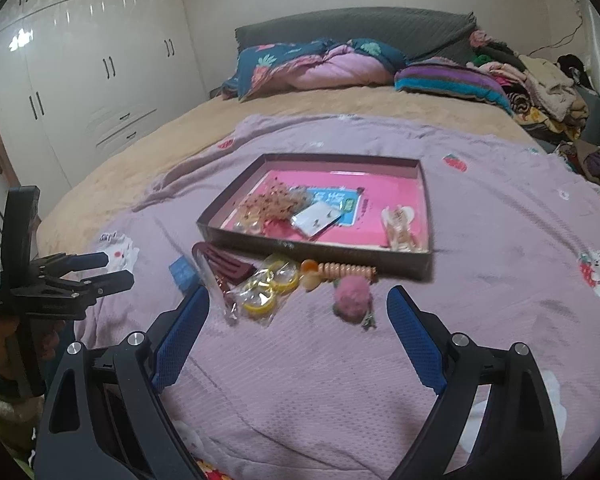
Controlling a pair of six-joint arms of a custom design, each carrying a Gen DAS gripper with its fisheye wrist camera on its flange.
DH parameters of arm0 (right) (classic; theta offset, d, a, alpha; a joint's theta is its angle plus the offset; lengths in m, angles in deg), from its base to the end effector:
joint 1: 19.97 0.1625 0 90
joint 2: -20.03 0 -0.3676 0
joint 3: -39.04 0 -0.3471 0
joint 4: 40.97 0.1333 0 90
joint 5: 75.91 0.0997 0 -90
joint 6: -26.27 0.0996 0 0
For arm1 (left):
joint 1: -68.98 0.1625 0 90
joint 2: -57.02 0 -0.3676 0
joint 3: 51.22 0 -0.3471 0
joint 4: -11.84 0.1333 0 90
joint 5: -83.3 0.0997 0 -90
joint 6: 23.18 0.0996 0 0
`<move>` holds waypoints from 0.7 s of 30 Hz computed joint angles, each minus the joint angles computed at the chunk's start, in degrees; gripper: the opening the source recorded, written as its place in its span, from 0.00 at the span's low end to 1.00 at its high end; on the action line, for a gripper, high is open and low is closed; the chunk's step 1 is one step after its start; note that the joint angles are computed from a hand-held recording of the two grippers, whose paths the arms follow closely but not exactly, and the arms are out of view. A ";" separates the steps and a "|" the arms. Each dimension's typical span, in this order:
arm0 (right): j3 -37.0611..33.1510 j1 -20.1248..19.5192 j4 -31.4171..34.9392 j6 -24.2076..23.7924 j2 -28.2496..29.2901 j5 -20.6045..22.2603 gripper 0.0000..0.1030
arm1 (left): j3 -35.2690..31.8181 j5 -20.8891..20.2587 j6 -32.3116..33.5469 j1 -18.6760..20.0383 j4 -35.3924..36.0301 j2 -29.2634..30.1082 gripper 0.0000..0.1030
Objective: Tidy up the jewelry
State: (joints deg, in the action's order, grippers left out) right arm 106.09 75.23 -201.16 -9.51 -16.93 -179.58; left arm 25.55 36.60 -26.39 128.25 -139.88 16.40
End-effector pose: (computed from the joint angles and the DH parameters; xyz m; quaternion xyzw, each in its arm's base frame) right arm 0.1757 -0.7197 0.1997 0.2883 -0.8880 0.2989 0.1976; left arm -0.1744 -0.6880 0.1747 0.1363 0.8998 -0.3017 0.2841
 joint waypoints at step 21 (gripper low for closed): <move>-11.56 -0.34 12.67 4.42 8.27 -0.34 0.81 | -3.51 0.89 6.88 3.00 -4.27 5.33 0.89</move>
State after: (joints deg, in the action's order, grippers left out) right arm 94.53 74.89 -188.49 -5.09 -8.66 -179.92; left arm 22.04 37.49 -19.51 131.25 -144.15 21.72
